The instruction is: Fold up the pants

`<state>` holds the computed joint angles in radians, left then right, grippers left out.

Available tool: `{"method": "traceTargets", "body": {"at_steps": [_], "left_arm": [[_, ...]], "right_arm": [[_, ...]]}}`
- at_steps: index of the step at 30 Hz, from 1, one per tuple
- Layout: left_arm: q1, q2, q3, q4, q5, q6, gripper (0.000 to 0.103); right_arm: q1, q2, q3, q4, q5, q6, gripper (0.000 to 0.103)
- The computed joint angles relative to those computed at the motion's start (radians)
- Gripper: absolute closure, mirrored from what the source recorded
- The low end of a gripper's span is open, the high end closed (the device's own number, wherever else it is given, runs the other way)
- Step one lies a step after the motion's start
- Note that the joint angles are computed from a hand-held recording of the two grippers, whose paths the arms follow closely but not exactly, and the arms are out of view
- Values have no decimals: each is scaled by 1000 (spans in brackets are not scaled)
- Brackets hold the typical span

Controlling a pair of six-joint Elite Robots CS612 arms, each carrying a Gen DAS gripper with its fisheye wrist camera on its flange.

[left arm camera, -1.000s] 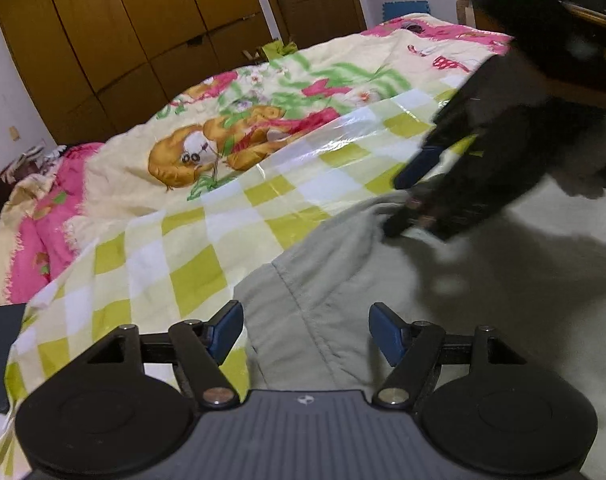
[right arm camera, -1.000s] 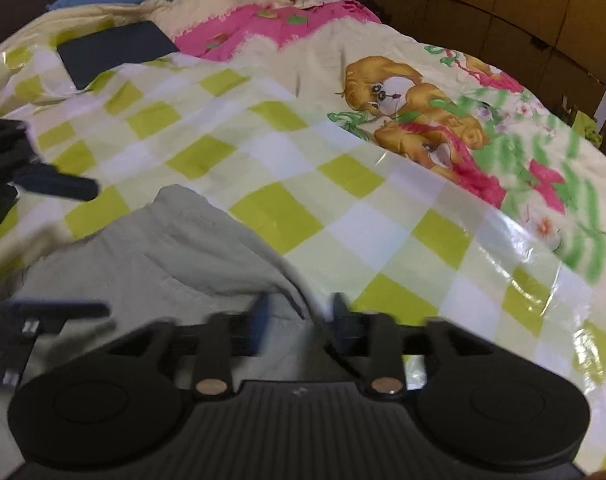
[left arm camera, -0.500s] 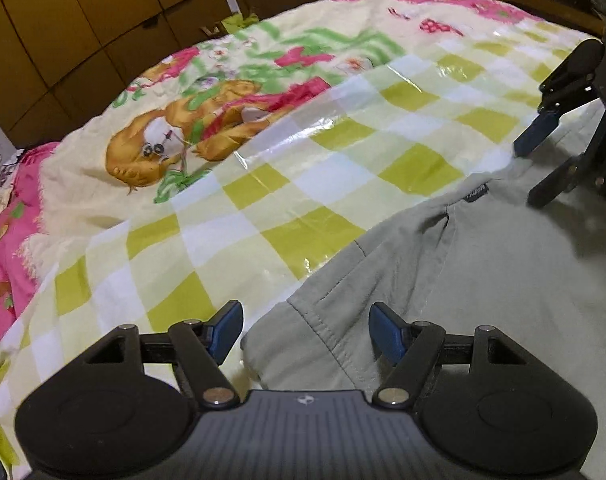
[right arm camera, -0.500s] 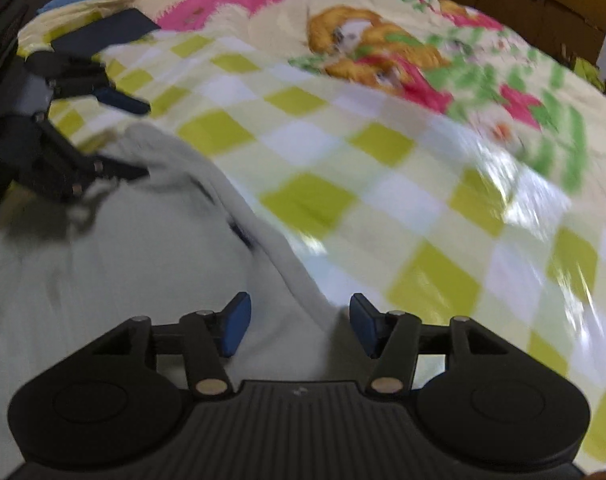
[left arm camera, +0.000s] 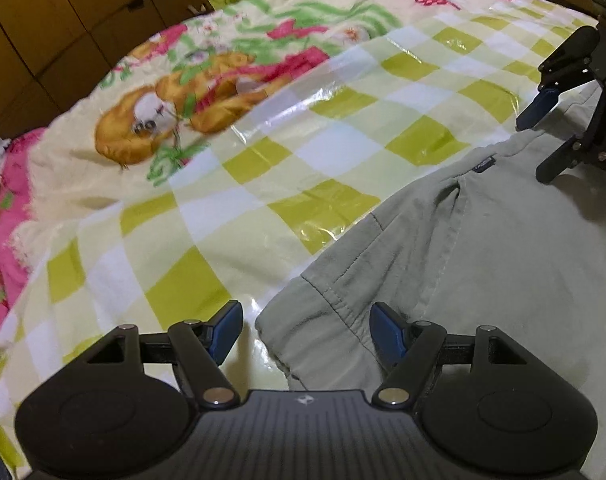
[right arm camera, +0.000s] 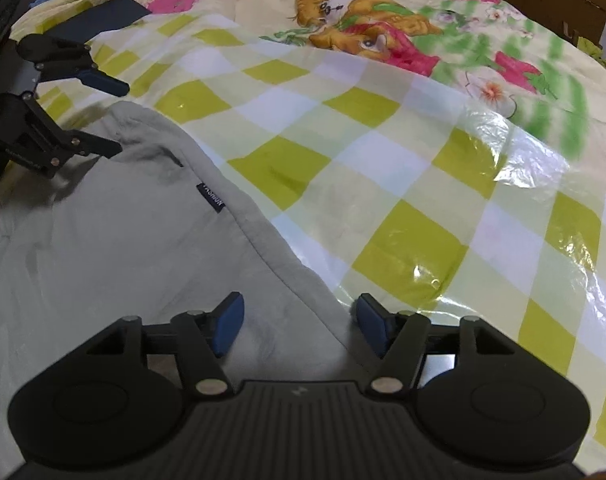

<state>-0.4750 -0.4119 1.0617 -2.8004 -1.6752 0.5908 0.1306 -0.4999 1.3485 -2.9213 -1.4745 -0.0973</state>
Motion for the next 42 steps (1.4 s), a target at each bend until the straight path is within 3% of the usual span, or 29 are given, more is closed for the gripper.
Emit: {"method": "traceTargets", "body": {"at_steps": [2, 6, 8, 11, 20, 24, 32, 37, 40, 42], "left_arm": [[0, 1, -7, 8, 8, -10, 18], [-7, -12, 21, -16, 29, 20, 41], [-16, -16, 37, -39, 55, 40, 49], [-26, -21, 57, -87, 112, 41, 70], [-24, -79, 163, -199, 132, 6, 77], [-20, -139, 283, -321, 139, 8, 83], [0, -266, 518, -497, 103, -45, 83], [-13, -269, 522, -480, 62, -22, 82], [-32, -250, 486, -443, 37, 68, 66], [-51, -221, 447, -433, 67, 151, 42]], "right_arm": [[0, -2, 0, 7, -3, 18, 44], [7, -10, 1, 27, -33, 45, 90], [12, -14, 2, 33, -55, 54, 93], [24, -24, 15, 16, -86, 52, 97], [48, -79, 88, -85, -133, 60, 97], [71, -128, 159, -157, -145, 39, 97], [122, -219, 303, -251, -141, 61, 97], [137, -205, 289, -230, -142, 69, 97], [137, -193, 278, -220, -131, 52, 97], [133, -187, 278, -226, -116, 34, 97]]}}
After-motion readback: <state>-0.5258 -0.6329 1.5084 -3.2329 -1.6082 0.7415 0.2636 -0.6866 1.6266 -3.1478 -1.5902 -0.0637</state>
